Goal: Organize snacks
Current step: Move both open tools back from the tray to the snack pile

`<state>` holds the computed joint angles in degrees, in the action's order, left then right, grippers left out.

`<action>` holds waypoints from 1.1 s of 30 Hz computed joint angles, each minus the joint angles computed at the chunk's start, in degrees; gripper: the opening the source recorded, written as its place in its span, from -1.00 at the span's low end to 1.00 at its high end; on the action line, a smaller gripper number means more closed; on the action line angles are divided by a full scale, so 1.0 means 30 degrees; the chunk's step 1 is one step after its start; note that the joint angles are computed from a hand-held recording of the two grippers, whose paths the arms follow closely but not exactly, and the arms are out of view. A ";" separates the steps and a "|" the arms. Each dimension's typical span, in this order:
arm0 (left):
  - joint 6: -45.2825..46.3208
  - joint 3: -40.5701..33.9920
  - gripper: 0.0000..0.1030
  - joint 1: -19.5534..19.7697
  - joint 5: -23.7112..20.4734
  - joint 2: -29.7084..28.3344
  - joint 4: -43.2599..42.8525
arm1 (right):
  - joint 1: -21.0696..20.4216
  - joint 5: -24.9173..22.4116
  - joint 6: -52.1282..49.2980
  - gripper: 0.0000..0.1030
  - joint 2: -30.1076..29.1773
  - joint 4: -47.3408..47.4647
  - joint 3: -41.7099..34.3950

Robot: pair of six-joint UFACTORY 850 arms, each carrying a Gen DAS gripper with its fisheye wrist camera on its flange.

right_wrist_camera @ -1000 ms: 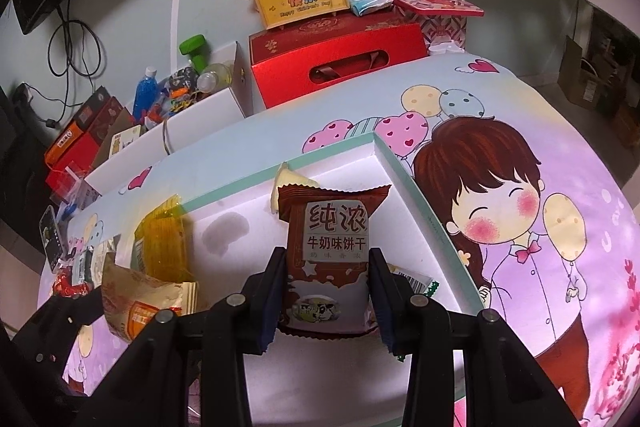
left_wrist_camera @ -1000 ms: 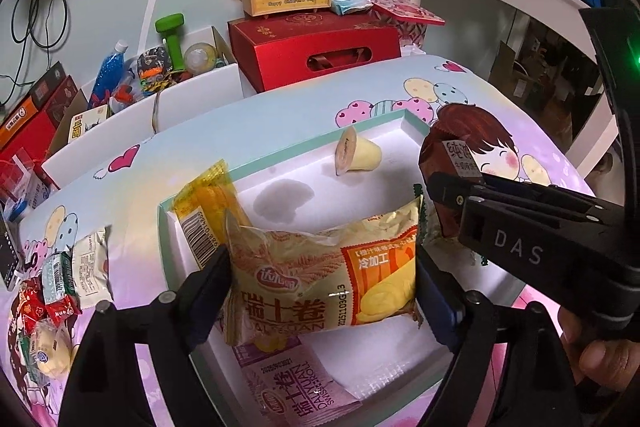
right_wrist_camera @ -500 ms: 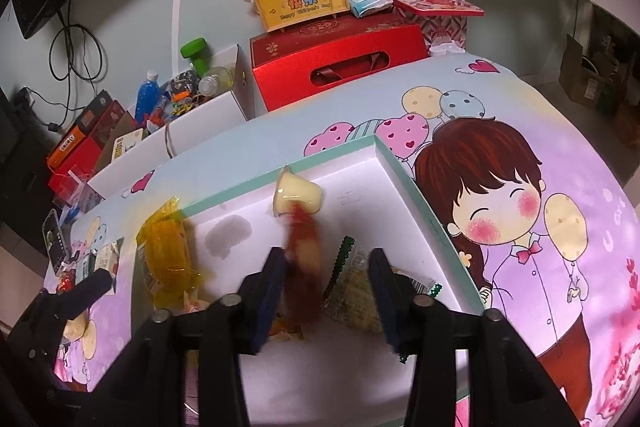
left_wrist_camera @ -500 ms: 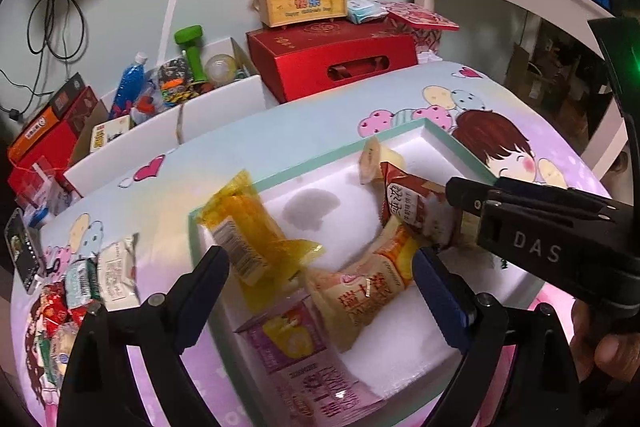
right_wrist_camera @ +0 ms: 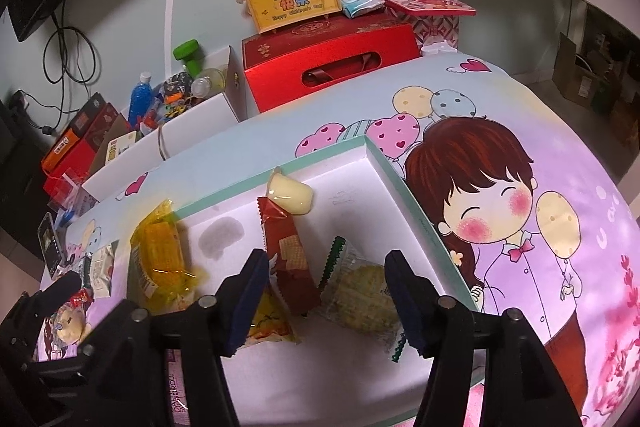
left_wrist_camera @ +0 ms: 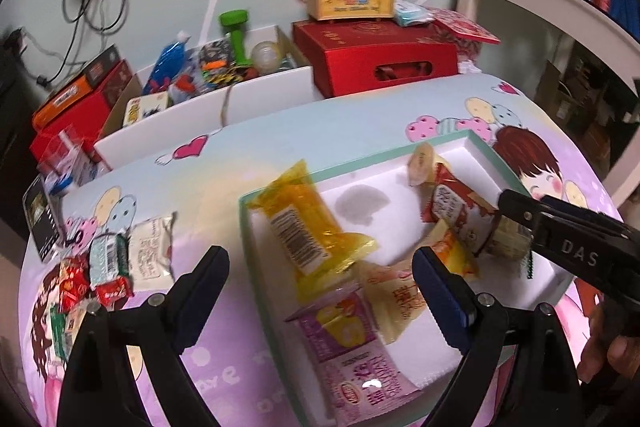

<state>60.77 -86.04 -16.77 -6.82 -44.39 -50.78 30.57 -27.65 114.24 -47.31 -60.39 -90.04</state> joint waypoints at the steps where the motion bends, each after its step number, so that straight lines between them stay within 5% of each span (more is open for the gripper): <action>1: -0.0278 -0.0016 0.81 0.0071 0.0009 -0.0019 0.0086 | 0.0000 0.0002 -0.0111 0.26 -0.0023 0.0099 -0.0031; 6: -0.4022 -0.0222 0.81 0.0393 0.0325 -0.0179 0.2641 | 0.0000 -0.0010 -0.0487 0.40 -0.0113 0.0336 -0.0157; 13: -0.7827 -0.0333 0.81 0.0648 0.0591 -0.0306 0.5560 | 0.0064 -0.0093 -0.0350 0.99 -0.0218 -0.0254 -0.0264; 21: -0.9401 -0.0342 0.81 0.0643 0.0582 -0.0353 0.6956 | 0.0179 -0.0464 -0.0001 1.00 -0.0237 -0.0900 -0.0288; 33: -0.7478 -0.0340 0.81 0.0625 0.0085 -0.0274 0.5482 | 0.0212 -0.0440 -0.0806 1.00 -0.0317 -0.0214 -0.0520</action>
<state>38.34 -87.06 -14.89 -6.57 -45.21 -34.33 31.21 -28.97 111.82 -48.26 -61.03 -91.60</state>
